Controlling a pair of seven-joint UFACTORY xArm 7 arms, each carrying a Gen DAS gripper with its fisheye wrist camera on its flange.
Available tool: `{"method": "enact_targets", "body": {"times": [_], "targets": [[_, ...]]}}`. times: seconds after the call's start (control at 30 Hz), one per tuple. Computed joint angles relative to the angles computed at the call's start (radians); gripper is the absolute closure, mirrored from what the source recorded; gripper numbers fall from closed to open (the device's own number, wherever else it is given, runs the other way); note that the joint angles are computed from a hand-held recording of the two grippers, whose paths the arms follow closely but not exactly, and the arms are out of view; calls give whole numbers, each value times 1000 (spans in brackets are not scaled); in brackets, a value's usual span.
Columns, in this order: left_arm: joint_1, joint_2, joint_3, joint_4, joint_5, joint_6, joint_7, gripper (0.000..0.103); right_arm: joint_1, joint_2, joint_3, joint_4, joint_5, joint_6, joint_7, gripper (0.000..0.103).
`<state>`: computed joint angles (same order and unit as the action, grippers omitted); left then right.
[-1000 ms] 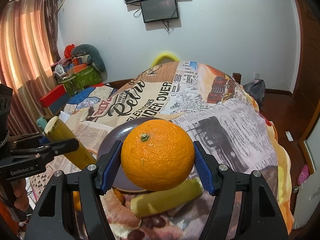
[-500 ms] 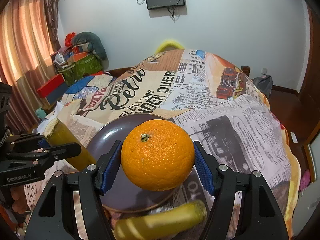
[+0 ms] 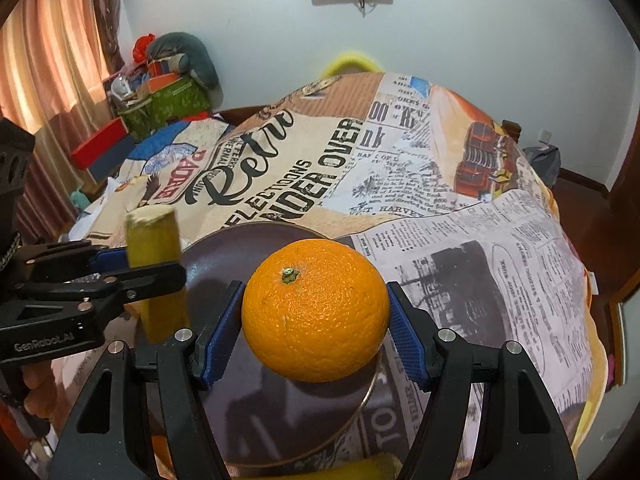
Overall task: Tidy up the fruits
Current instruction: 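Lower the orange onto the plate and open the right tool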
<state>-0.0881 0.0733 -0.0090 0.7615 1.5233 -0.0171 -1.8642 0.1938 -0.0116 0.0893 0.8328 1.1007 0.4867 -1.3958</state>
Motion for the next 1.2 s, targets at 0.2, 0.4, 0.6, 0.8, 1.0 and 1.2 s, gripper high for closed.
{"method": "enact_targets", "body": {"times": [0.2, 0.4, 0.6, 0.8, 1.0, 1.2], "targets": [[-12, 29, 15, 13, -81, 9, 84, 66, -1, 38, 10, 27, -86, 6, 55, 37], [-20, -6, 22, 3, -32, 33, 48, 66, -11, 70, 23, 32, -183, 16, 134, 36], [-2, -58, -7, -35, -31, 67, 53, 66, -25, 13, 19, 9, -55, 31, 36, 28], [12, -131, -34, -87, -50, 90, 52, 65, -5, -66, -13, -35, -7, 30, -1, 27], [18, -239, -84, -163, -120, 130, 96, 64, 11, -161, -57, -100, 9, 52, -11, 27], [32, -368, -156, -256, -248, 159, 177, 57, 31, -260, -97, -175, 0, 55, -10, 27]]}}
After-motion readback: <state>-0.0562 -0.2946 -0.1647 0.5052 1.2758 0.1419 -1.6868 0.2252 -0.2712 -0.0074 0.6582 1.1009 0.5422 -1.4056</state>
